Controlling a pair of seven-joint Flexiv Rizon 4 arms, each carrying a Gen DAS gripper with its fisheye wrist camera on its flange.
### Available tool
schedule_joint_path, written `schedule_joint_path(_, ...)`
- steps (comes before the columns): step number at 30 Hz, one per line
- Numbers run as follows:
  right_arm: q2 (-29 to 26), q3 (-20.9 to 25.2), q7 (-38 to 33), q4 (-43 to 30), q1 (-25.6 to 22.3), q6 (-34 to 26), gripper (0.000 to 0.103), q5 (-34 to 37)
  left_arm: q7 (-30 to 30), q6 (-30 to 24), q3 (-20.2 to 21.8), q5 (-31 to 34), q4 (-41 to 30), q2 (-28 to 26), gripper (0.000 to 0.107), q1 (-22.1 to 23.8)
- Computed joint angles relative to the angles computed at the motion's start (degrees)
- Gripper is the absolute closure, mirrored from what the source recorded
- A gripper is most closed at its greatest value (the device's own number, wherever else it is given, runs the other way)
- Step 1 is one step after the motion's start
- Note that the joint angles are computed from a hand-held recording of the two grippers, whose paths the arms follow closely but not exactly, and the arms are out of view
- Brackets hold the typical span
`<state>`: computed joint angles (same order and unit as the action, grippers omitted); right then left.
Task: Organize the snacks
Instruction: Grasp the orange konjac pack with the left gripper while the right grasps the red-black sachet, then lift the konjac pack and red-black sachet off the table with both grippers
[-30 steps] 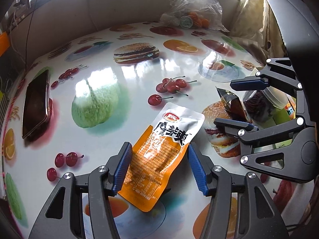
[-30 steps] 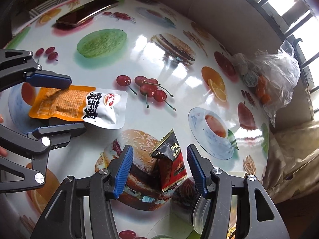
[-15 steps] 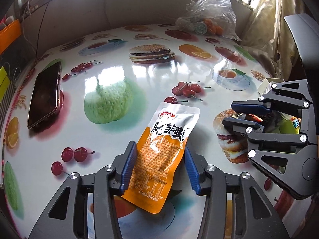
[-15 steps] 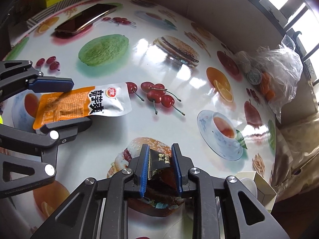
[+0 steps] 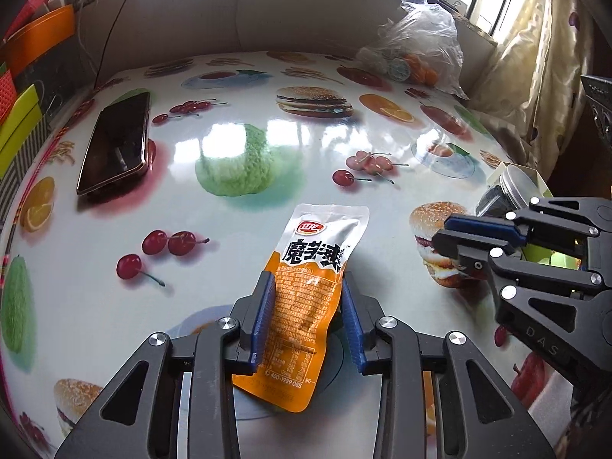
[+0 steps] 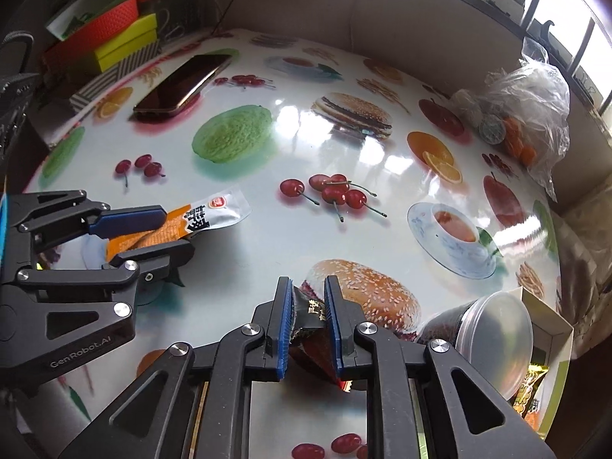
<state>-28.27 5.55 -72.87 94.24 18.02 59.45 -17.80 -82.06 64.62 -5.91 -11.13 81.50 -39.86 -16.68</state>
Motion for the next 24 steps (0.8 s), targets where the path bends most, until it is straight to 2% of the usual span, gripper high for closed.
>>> schedule_joint_path(4, 1.0, 0.9, 1.3, 2.2, -0.2, 1.9, 0.101, 1.5, -0.1, 1.3, -0.3, -0.1, 3.2, 1.8, 0.072, 0.3)
schedule_joint_path(9, 2.6, 4.3, -1.3, 4.4, -2.8, 4.7, 0.101, 7.7, -0.4, 2.4, -0.2, -0.2, 6.5, 4.0, 0.072, 0.3)
schedule_joint_path(11, 3.3, 6.5, -5.1, 4.0, -4.7, 4.5, 0.093, 11.7, -0.7, 2.9, -0.2, -0.3, 7.6, 4.6, 0.072, 0.5)
schedule_joint_path(13, 4.7, 3.1, -2.5, 5.6, -2.6, 5.3, 0.088, 8.2, -1.1, 3.3, -0.1, -0.3, 8.2, 5.0, 0.071, 0.4)
schedule_joint_path(15, 5.2, 2.5, -3.1, 5.1, -2.7, 3.3, 0.083, 6.9, -1.2, 3.4, -0.4, -0.8, 8.4, 5.1, 0.071, 0.8)
schedule_joint_path(17, 5.3, 1.6, -3.8, 4.7, -2.6, 1.7, 0.064, 5.2, -1.4, 3.6, -0.3, -0.7, 8.4, 5.1, 0.070, 0.7)
schedule_joint_path(19, 4.8, 0.6, -4.7, 3.9, -1.9, -1.2, 0.053, 2.3, -1.9, 3.1, 0.6, 0.2, 8.0, 5.1, 0.066, 0.0)
schedule_joint_path(21, 4.1, -0.5, -5.4, 3.6, -1.0, -2.8, 0.053, -1.2, -2.0, 3.5, 0.7, 0.7, 8.3, 5.3, 0.053, -0.1)
schedule_joint_path(22, 3.8, -0.6, -6.0, 3.3, -1.0, -3.6, 0.053, -1.9, -2.1, 3.7, 1.0, 1.1, 8.4, 5.4, 0.052, -0.2)
schedule_joint_path(24, 2.8, 1.6, -7.5, 0.3, -2.7, -6.6, 0.051, 3.0, -1.8, 4.0, 0.9, 1.4, 8.5, 5.5, 0.052, -0.1)
